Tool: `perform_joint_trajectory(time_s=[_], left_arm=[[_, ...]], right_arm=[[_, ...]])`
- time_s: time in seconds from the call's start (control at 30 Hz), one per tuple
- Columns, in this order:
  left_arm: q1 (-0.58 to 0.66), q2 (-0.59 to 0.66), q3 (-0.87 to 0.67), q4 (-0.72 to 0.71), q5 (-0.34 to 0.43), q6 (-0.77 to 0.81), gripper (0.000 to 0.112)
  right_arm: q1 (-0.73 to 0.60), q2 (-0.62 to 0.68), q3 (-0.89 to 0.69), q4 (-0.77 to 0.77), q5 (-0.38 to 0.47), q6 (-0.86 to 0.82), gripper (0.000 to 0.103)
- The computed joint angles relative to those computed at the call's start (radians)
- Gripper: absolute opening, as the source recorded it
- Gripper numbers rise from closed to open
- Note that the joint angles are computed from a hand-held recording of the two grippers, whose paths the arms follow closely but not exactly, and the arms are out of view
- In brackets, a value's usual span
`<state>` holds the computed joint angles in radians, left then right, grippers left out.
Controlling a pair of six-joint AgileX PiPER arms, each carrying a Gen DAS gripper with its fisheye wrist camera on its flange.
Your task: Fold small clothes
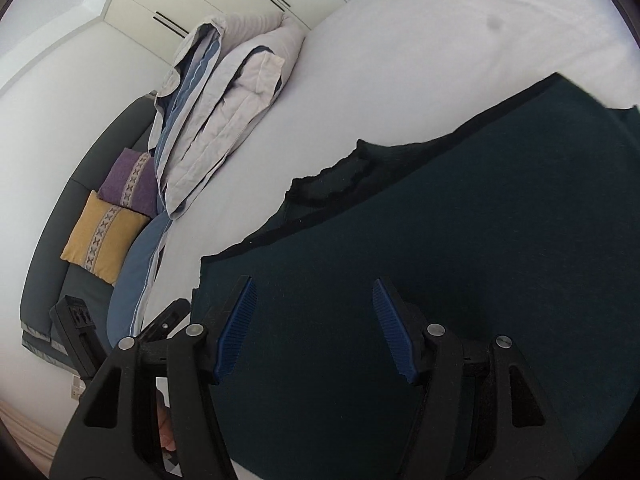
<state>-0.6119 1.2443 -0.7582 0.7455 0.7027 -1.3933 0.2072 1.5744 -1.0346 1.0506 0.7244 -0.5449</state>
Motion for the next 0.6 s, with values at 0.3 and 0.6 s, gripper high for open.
perform_joint_trajectory(time_s=[0.3,0.6], left_arm=[[0.079,-0.015,0.159,0.13,-0.202,-0.156,0.054],[0.016,0.024,0.137,0.197,-0.131,-0.223,0.057]], right_arm=[[-0.332,0.159,0.064,0.413,0.091,-0.393,0.021],[-0.279,-0.099,0.208,0.227,0.121,-0.228,0.021]])
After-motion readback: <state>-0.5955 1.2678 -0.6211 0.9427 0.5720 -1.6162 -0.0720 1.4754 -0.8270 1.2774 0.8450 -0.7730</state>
